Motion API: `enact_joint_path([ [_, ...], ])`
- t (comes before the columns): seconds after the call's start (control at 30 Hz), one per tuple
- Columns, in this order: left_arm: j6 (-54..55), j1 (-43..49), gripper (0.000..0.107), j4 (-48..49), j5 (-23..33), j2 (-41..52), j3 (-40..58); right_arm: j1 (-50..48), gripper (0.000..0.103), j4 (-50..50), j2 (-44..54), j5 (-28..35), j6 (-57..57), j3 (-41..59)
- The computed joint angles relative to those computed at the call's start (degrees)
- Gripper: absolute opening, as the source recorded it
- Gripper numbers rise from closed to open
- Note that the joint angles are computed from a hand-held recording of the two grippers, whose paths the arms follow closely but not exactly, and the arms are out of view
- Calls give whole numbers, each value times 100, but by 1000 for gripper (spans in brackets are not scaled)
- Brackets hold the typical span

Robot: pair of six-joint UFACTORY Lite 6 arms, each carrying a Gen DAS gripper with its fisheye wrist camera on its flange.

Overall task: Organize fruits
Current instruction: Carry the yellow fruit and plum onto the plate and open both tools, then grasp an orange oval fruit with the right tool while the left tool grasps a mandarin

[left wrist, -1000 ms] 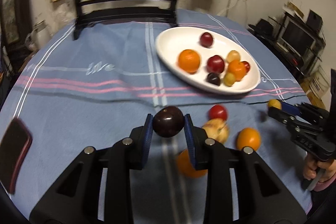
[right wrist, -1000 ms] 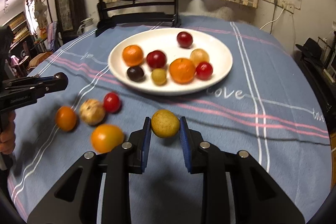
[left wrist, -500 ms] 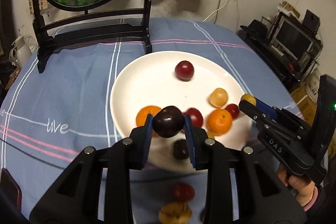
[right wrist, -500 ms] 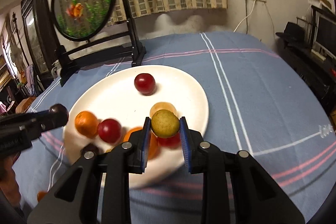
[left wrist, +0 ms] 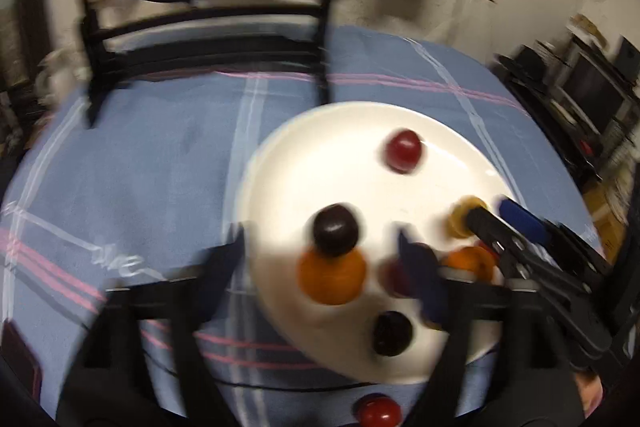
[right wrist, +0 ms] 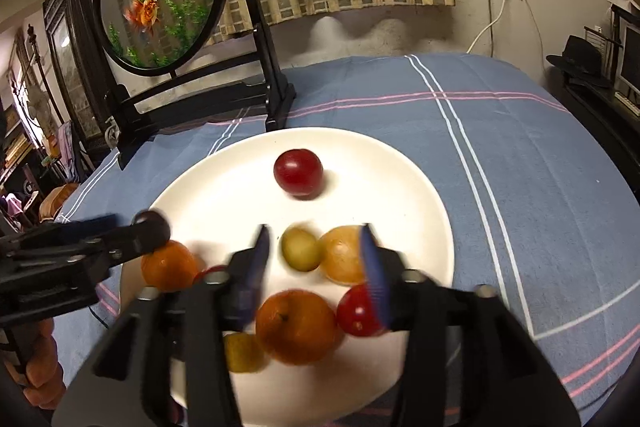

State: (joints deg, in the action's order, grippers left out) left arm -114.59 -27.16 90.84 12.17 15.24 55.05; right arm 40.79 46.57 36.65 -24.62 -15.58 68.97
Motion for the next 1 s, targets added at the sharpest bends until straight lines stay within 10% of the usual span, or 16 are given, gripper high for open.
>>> enact_joint_path([
  [0.27,721,-756,101,-649,1382,-1540,-1104,881,59,425,-1030,-652,-429,-1123],
  [0.7,-554,-1310,101,63,1826,-3899,-4257,2381,59,1285,-1008,-533,-1369,-1655],
  [0.83,-796,-714,101,394,1003,-4430,-4550,2461,59,1186,-938,-363,-1253,-1678],
  [1.0,-682,-1237,101,-20,1777,-4563,-4635,2436,59,668,-938,-116,-707,-1732],
])
